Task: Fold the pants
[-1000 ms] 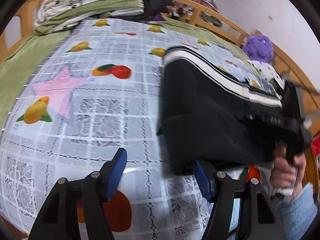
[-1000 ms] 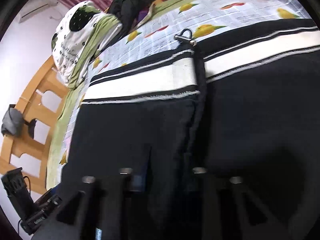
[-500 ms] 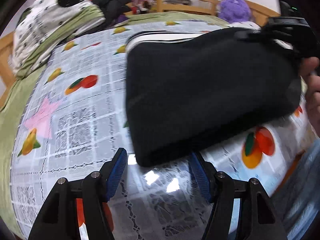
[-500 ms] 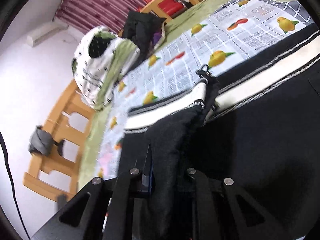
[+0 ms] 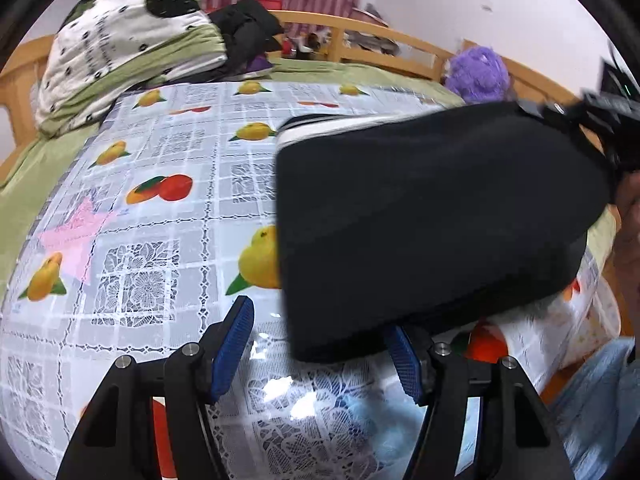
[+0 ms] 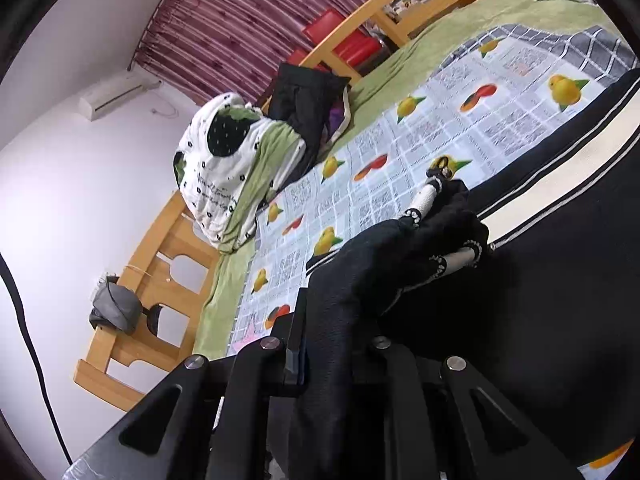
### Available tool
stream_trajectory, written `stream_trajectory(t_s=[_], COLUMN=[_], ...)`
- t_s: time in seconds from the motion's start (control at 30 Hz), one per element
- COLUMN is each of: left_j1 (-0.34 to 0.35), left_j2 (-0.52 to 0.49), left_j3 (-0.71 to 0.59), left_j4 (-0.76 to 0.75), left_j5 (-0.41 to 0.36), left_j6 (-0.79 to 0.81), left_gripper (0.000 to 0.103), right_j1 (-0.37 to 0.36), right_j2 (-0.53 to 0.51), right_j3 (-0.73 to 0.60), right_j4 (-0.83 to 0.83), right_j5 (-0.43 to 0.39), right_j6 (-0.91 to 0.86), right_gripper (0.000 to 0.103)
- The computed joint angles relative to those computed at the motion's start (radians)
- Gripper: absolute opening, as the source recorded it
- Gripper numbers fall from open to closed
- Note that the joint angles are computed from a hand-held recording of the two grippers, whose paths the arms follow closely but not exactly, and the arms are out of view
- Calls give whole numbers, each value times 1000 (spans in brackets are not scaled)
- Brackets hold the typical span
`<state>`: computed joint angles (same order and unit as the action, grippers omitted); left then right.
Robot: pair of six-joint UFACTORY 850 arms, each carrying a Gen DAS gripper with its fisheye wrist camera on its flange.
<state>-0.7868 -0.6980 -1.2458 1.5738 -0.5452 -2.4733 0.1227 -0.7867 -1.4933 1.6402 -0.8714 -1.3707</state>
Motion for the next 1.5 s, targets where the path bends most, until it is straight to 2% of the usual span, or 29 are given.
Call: stream_trajectory(t_s=[0.13, 0.27, 0.43, 0.5, 0.57, 0.63, 0.7, 0.77, 0.8, 0.87, 0.97, 1.07, 1.13, 1.17, 1.23, 1.27, 1.3, 1.33, 1.37, 1.43, 1.5], left_j1=[14, 10, 9, 9, -3, -11, -12, -8, -3, 3, 14, 21, 29, 35, 46, 55, 61, 67, 73, 83, 93], left_j2=[-31, -17, -8, 4, 28, 48, 66, 72, 70, 67, 75, 79, 82, 84, 83, 80, 75, 69, 63, 49, 31], left_j3=[-39, -18, -18, -10, 15, 35, 52, 51, 41, 24, 23, 20, 24, 26, 30, 29, 23, 16, 8, -10, -31], left_j4=[-128, -29, -49, -66, -43, -26, 9, 37, 27, -16, 12, -24, -29, -36, -39, -38, -47, -55, -58, -49, -34], left_j5=[26, 64, 136, 184, 178, 167, 161, 148, 145, 140, 159, 147, 152, 156, 160, 168, 173, 179, 185, 194, 210], left_j6=[71, -18, 63, 131, 134, 109, 49, 13, 28, 70, 54, 101, 103, 108, 106, 107, 117, 128, 135, 130, 108], left_gripper=[63, 63, 63, 63, 63, 63, 63, 63, 63, 63, 63, 63, 63, 63, 63, 63, 63, 63, 63, 63, 63], right_j1=[-36, -65, -65, -52, -46, -42, -34, -33, -32, -35, -49, -47, -34, -30, -20, -16, -16, -25, -34, -36, -20], right_j2=[-1, -6, -97, -112, -106, -61, 13, 65, 67, 49, -19, -123, -214, -270, -330, -339, -336, -324, -304, -292, -343], right_j3=[-6, -13, -108, -122, -114, -56, 43, 114, 122, 102, -6, -174, -319, -406, -498, -512, -514, -505, -482, -478, -545], right_j4=[7, -10, -221, -309, -386, -368, -246, -107, -82, -114, -273, -418, -614, -708, -787, -773, -716, -618, -521, -453, -552], right_j5=[-3, 47, 167, 245, 297, 366, 461, 496, 495, 478, 409, 341, 306, 256, 228, 229, 223, 195, 177, 179, 221], right_j6=[-10, -38, 147, 201, 224, 156, -37, -228, -272, -234, 17, 249, 458, 556, 626, 598, 529, 424, 320, 236, 320], right_gripper=[13, 13, 14, 22, 24, 33, 37, 37, 37, 37, 39, 56, 58, 57, 44, 36, 23, 17, 17, 17, 18])
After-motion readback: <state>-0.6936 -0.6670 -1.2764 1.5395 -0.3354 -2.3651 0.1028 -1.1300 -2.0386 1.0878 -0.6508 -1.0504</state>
